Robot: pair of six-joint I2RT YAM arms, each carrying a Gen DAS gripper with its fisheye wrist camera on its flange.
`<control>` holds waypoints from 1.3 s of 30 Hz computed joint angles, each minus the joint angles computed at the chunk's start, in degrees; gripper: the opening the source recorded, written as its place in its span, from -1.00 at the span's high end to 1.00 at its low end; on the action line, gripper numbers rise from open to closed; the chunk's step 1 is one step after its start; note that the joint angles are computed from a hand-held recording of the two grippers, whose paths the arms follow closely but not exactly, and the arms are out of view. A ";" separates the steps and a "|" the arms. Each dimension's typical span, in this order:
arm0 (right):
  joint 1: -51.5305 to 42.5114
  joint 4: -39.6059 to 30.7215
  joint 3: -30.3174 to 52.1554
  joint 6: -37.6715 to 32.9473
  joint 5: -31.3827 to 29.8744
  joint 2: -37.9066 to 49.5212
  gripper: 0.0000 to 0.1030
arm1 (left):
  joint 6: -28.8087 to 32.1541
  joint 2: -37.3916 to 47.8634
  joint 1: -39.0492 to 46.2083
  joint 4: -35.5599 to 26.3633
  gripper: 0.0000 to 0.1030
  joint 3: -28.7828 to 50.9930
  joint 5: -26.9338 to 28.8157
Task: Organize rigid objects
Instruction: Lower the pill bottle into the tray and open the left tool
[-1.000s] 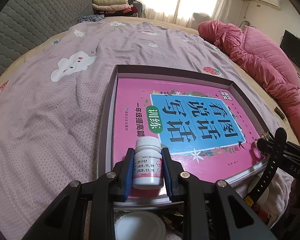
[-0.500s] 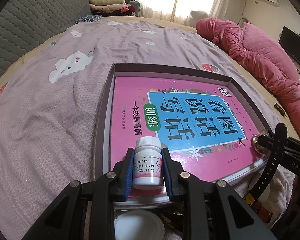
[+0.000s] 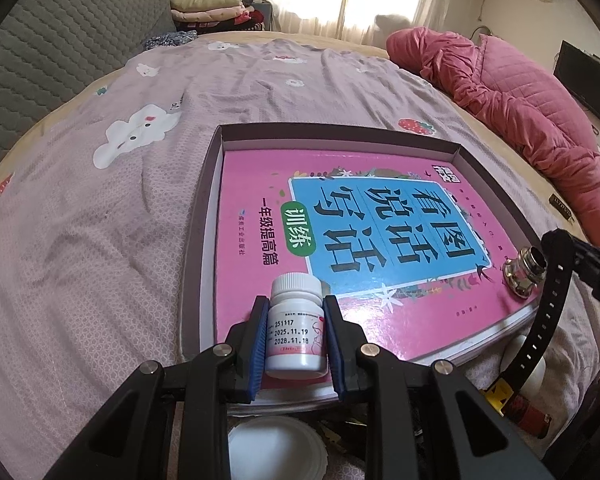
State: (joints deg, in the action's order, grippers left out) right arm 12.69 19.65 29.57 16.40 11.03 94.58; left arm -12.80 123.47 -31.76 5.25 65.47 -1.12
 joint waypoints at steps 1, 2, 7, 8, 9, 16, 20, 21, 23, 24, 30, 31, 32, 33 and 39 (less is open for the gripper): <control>0.08 0.26 -0.30 -0.07 0.32 -0.34 -0.04 | 0.06 -0.07 -0.04 0.01 0.48 -0.07 -0.03; 0.17 0.47 -0.53 -0.13 0.66 -0.59 -0.04 | 0.09 -0.09 -0.08 0.00 0.48 -0.10 -0.10; 0.75 1.51 -1.66 1.09 1.72 -1.10 -0.05 | 0.56 -0.18 -0.26 -0.26 0.48 -0.05 -0.65; 0.99 1.63 -1.77 1.04 2.05 -1.12 -0.06 | 0.54 -0.26 -0.28 -0.20 0.48 -0.15 -0.62; 1.18 1.54 -1.75 0.84 2.24 -1.16 -0.06 | 0.56 -0.31 -0.21 -0.10 0.48 -0.25 -0.55; 1.81 2.30 -2.54 1.01 4.16 -1.68 -0.09 | -0.28 -1.04 0.27 0.87 0.48 -1.16 -1.19; 1.87 2.39 -2.92 0.91 4.64 -2.03 -0.14 | -0.63 -2.37 0.62 2.36 0.48 -2.58 -1.12; 1.98 2.48 -3.05 0.83 4.92 -2.22 -0.16 | -0.72 -2.57 0.68 2.45 0.48 -2.70 -1.03; 2.14 2.69 -3.31 0.62 5.51 -2.66 -0.18 | -0.89 -3.37 0.94 3.02 0.47 -3.43 -0.69; 2.34 2.80 -3.55 0.60 5.97 -2.92 -0.19 | -0.92 -3.88 1.01 3.40 0.47 -3.92 -0.83; 2.92 2.56 -4.36 0.58 7.35 -4.46 -0.24 | -1.06 -7.69 1.74 6.13 0.21 -7.40 -1.16; 3.20 2.52 -4.57 0.45 7.72 -4.87 -0.26 | -0.93 -8.72 1.77 6.92 0.21 -8.44 -1.48; 3.52 2.53 -4.79 0.35 8.10 -5.30 -0.27 | -0.91 -9.06 1.70 7.16 0.21 -8.81 -1.67; 3.79 2.52 -4.98 0.22 8.47 -5.67 -0.30 | -0.82 -9.90 1.64 7.50 0.21 -9.60 -2.01; 5.48 1.84 -6.13 0.42 10.94 -8.09 -0.32 | -0.59 -13.59 0.42 9.89 0.20 -14.12 -3.76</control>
State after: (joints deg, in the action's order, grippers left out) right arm 18.17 21.49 23.44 16.82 21.97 86.49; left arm -13.38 109.87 -31.34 15.15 51.35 -4.88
